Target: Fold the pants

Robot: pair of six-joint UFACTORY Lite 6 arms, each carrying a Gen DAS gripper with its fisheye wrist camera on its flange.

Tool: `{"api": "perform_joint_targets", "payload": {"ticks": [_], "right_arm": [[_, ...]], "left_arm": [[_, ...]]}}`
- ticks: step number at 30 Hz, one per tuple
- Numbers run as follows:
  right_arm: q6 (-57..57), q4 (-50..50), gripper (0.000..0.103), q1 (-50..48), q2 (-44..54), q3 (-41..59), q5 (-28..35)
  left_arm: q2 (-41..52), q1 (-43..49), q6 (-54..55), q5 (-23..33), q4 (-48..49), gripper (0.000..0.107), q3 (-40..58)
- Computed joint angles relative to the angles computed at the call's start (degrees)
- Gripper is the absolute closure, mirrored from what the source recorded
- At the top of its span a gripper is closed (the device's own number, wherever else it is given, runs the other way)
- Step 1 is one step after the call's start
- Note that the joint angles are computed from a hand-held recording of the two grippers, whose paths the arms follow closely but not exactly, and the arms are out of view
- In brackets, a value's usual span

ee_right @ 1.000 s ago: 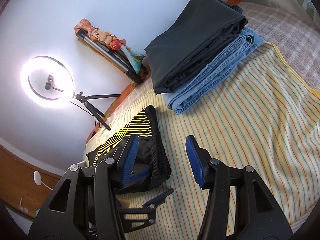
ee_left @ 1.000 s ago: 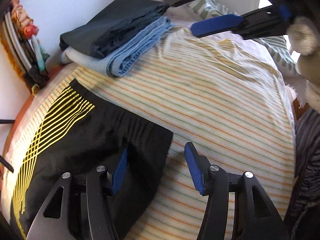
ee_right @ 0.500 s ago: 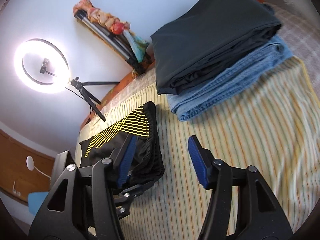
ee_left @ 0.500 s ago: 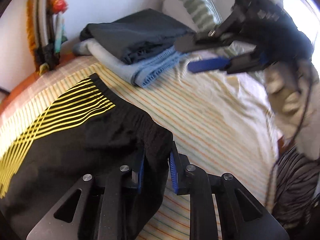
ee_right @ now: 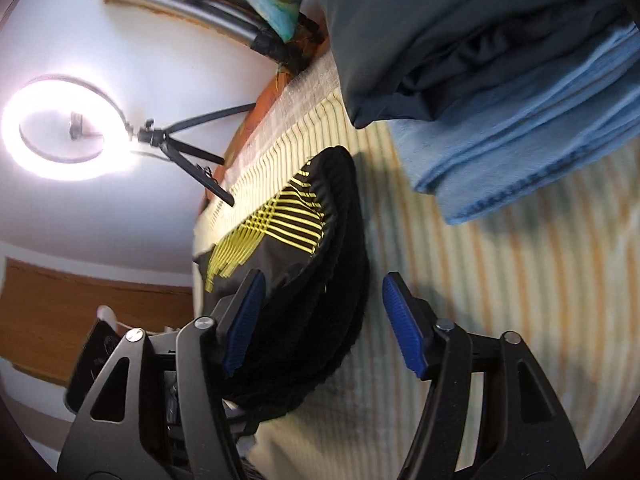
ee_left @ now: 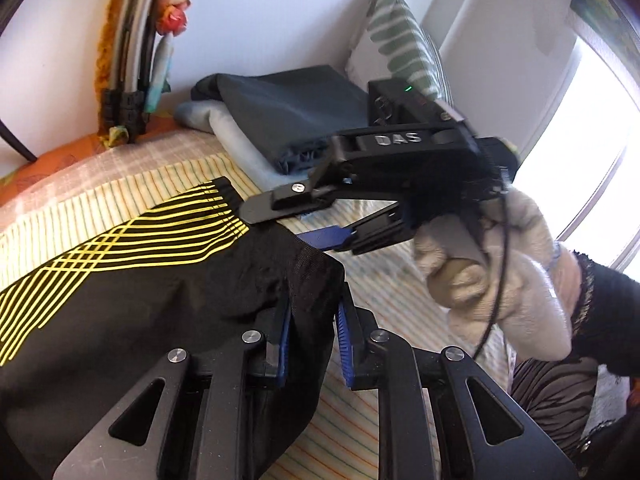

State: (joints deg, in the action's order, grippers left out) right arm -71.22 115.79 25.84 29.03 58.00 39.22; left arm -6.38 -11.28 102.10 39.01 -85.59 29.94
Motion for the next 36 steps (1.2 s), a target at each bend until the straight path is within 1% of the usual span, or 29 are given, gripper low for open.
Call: {"api": "perform_joint_targets", "payload": {"ticks": [4, 7, 9, 11, 12, 13, 14, 16, 18, 20, 25, 26, 28, 31, 33, 36], "right_arm": [[0.1, 1.8, 0.038, 0.3, 5.0, 3.8, 2.6], [-2.0, 5.9, 0.038, 0.7, 8.4, 5.4, 6.7], [-3.4, 8.1, 0.046, 1.4, 8.8, 5.9, 6.1], [-5.8, 10.2, 0.064, 2.0, 7.7, 5.3, 5.3], [-6.6, 10.9, 0.068, 2.3, 7.0, 4.9, 4.6], [-7.8, 11.8, 0.077, 2.6, 6.0, 4.5, 3.9], [-8.6, 12.4, 0.081, 2.9, 5.3, 4.2, 3.3], [-10.4, 13.6, 0.084, 3.5, 3.7, 3.7, 2.0], [-10.6, 13.7, 0.085, 4.4, 2.6, 4.4, -1.0], [-11.1, 14.5, 0.087, 4.9, 0.9, 4.1, -2.1], [-14.3, 18.0, 0.088, 5.7, -5.2, 2.4, -4.5], [-14.8, 18.5, 0.088, 5.9, -6.3, 2.0, -5.5], [-14.3, 18.7, 0.088, 6.0, -8.2, 0.9, -6.5], [-13.8, 19.5, 0.088, 7.0, -10.8, 0.2, -7.8], [-13.8, 20.0, 0.088, 8.5, -12.2, 0.9, -9.4], [-13.9, 19.6, 0.088, 12.3, -13.3, 5.0, -15.6]], "left_arm": [[-2.9, 1.3, -1.1, 1.5, 1.4, 0.090, -1.2], [-3.8, 2.8, -1.6, 3.6, 2.1, 0.090, -1.8], [-4.9, 3.2, -2.0, 3.9, 2.8, 0.090, -2.4], [-5.5, 2.7, -2.0, 3.5, 2.6, 0.090, -2.8], [-6.1, 2.6, -1.9, 3.4, 2.4, 0.090, -3.3], [-5.7, 3.0, -1.1, 3.7, 1.9, 0.090, -3.4], [-6.0, 3.0, -1.1, 4.0, 1.7, 0.090, -3.8], [-5.4, 2.5, -0.3, 3.9, 0.2, 0.090, -3.7], [-5.9, 2.5, -0.4, 4.1, -0.4, 0.090, -4.1], [-5.9, 2.8, -0.6, 4.8, -1.1, 0.090, -4.1], [-9.3, 1.8, -2.1, 5.6, -2.3, 0.090, -4.0], [-9.5, 1.6, -0.7, 5.7, -3.8, 0.090, -4.1], [-9.9, 2.3, -1.7, 6.7, -3.2, 0.090, -3.8], [-12.5, 5.4, -4.0, 9.5, -0.8, 0.090, -4.2], [-16.0, 9.0, -5.9, 12.4, 1.7, 0.090, -4.8], [-20.2, 15.3, -8.4, 17.4, 5.7, 0.090, -5.3]]}}
